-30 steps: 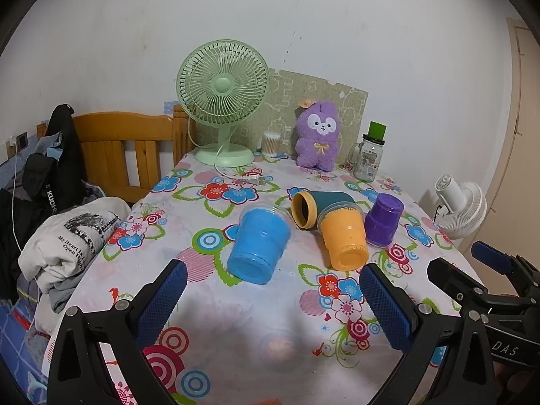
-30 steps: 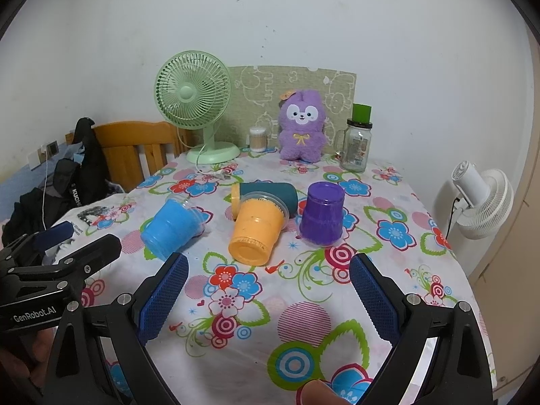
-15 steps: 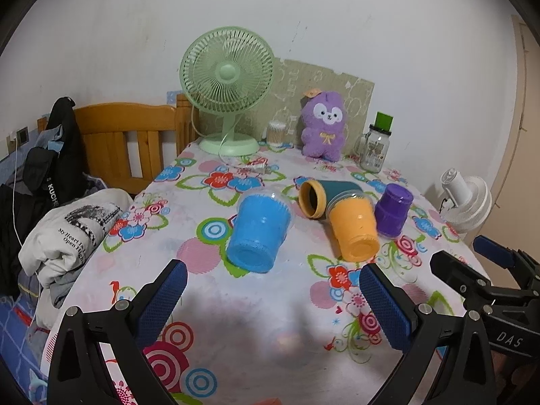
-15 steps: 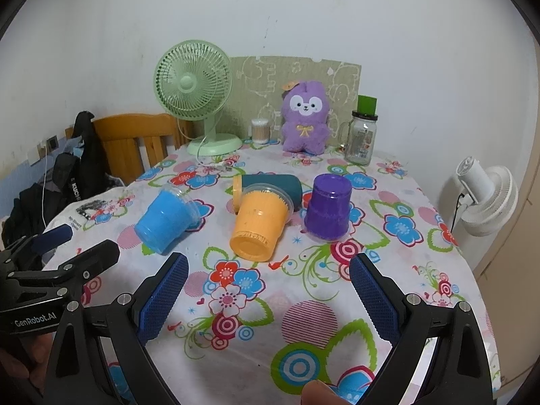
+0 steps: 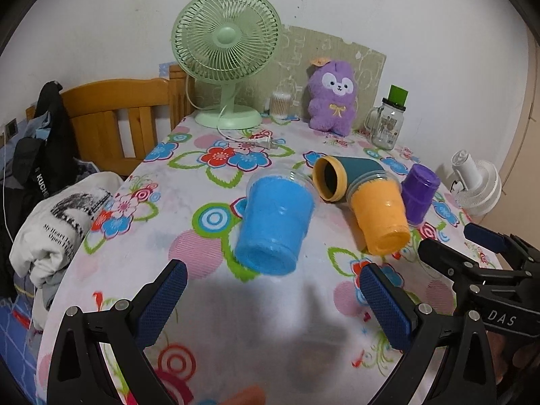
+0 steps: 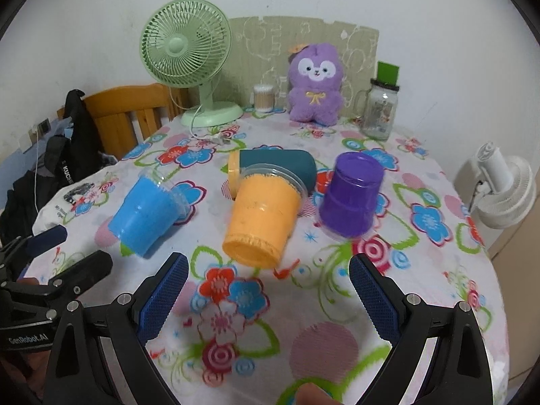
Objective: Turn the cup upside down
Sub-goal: 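Close the right tool fingers around the orange cup's body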
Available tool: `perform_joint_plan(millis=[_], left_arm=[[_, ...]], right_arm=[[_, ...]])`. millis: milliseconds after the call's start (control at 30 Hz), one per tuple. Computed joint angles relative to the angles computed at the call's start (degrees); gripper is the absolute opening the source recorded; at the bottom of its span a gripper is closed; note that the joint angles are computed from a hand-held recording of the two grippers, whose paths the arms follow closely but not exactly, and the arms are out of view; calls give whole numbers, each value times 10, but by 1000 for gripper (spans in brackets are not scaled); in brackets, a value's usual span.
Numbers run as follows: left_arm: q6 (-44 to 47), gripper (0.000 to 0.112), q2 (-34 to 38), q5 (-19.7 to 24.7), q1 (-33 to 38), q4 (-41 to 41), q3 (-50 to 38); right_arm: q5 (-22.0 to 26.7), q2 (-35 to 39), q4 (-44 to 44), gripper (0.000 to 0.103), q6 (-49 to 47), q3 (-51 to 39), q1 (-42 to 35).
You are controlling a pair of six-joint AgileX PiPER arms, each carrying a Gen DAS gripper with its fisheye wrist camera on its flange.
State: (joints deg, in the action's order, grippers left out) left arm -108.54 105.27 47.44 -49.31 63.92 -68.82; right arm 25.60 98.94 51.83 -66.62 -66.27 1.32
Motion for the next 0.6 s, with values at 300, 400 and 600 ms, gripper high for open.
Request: perform_joint_plan(millis=[300, 400, 600], left_arm=[[127, 103, 39, -59, 82, -96, -58], [149, 103, 48, -71, 101, -126, -66], [175, 103, 63, -71, 112, -154, -82]], right_arm=[[50, 128, -189, 97, 215, -168, 43], [76, 163, -217, 97, 262, -214, 43], [122, 213, -215, 91, 271, -276, 40]])
